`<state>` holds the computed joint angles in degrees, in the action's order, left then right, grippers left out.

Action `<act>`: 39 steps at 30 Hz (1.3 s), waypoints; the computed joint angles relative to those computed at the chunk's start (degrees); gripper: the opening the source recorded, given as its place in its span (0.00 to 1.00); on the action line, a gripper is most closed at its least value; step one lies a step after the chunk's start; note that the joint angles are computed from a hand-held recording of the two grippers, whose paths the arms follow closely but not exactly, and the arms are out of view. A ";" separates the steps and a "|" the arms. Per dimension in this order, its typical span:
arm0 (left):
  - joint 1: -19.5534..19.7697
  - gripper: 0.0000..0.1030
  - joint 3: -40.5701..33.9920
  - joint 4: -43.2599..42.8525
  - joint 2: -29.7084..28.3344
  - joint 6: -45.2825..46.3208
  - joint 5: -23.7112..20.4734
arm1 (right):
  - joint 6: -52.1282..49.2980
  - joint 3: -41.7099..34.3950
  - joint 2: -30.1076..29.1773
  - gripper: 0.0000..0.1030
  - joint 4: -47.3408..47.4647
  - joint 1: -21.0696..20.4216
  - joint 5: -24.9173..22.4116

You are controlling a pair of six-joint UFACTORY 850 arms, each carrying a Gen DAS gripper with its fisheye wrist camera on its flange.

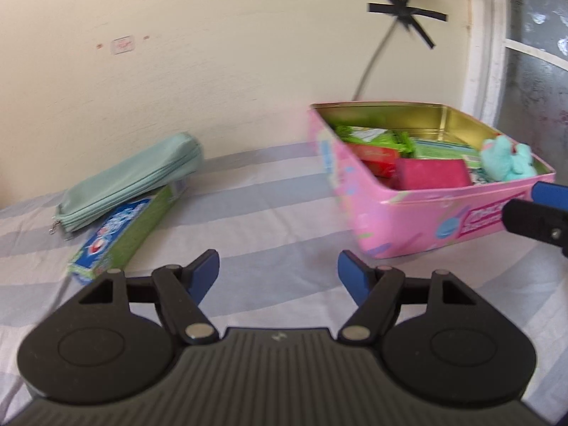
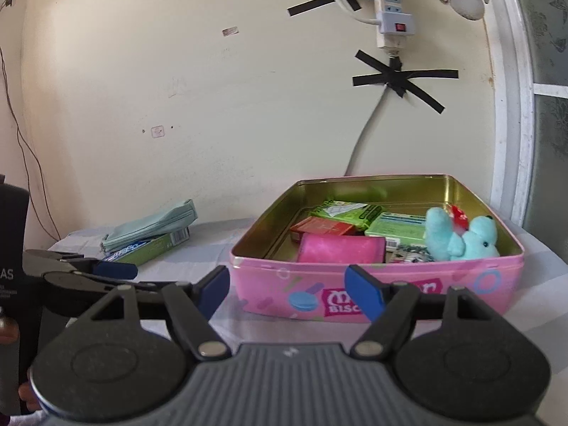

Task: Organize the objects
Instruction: 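Move the right gripper to the teal pencil pouch and grasp it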

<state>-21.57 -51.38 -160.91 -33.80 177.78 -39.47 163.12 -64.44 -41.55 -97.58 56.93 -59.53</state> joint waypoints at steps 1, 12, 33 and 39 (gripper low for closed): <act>0.48 0.74 -0.28 -0.76 -0.42 0.67 -0.16 | -0.82 -0.96 -0.44 0.72 -0.18 -0.22 0.73; 8.07 0.80 -3.29 -3.64 -4.41 -6.51 -5.68 | -3.93 -13.20 -5.26 0.73 -9.09 -6.19 15.27; 12.74 0.80 -8.23 -3.83 -6.84 -24.27 -1.95 | -20.67 -54.98 -29.52 0.37 10.55 -19.94 41.28; 14.47 0.80 -7.76 -4.89 -6.69 -28.45 -3.89 | 5.82 -30.86 -15.85 0.36 -15.30 -14.18 33.35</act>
<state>-7.11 -59.14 -165.80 -40.50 149.33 -43.36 168.94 -95.30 -57.40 -112.89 42.75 -26.18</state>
